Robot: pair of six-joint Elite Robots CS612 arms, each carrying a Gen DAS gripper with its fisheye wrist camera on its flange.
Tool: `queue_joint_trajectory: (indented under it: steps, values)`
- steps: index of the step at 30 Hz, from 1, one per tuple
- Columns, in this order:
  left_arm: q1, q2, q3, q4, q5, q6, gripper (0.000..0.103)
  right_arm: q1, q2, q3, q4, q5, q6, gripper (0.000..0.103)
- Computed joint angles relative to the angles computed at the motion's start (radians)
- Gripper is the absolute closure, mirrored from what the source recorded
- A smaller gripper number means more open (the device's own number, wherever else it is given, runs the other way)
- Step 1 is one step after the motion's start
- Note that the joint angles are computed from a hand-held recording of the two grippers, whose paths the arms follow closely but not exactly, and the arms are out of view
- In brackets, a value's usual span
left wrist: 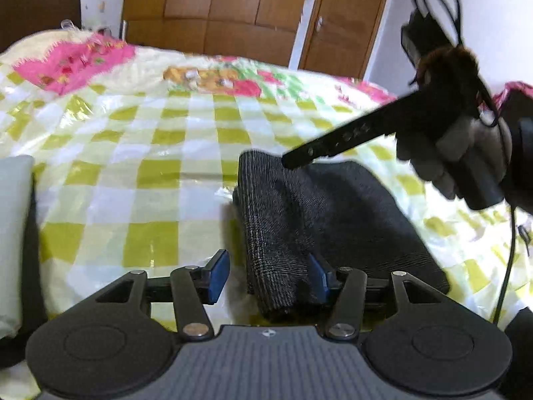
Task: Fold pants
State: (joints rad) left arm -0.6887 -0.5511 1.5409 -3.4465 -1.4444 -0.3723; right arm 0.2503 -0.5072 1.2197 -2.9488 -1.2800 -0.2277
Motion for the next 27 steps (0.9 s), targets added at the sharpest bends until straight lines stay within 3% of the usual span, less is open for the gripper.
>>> queue_joint_trajectory:
  steps: [5,9,10,12,14,16,22,24,27]
  values:
    - [0.016,0.029,-0.062,0.086,-0.051,-0.005,0.041,-0.026,0.04,-0.087,0.139,0.127,-0.184,0.048]
    - [0.012,0.033,-0.073,0.095,-0.042,0.018,0.046,-0.042,0.096,-0.199,0.323,0.261,-0.288,0.048]
    - [0.01,0.031,-0.073,0.098,-0.035,0.026,0.049,-0.045,0.105,-0.213,0.34,0.291,-0.294,0.049]
    - [0.006,0.028,-0.073,0.1,-0.017,0.033,0.058,-0.048,0.112,-0.221,0.35,0.321,-0.294,0.061]
    - [-0.001,0.024,-0.067,0.088,0.008,0.045,0.067,-0.05,0.099,-0.19,0.314,0.335,-0.282,0.086]
    - [-0.007,0.019,-0.057,0.061,0.027,0.057,0.072,-0.05,0.075,-0.14,0.254,0.311,-0.263,0.097]
    - [-0.01,0.021,-0.067,-0.047,0.03,0.094,0.074,-0.067,-0.014,0.025,-0.003,0.304,-0.114,0.099]
    - [-0.005,0.03,-0.083,-0.036,0.029,0.07,0.074,-0.072,-0.026,0.045,-0.064,0.292,-0.054,0.099]
    - [-0.005,0.035,-0.084,0.018,0.037,0.028,0.074,-0.067,-0.011,0.017,-0.064,0.266,-0.012,0.099]
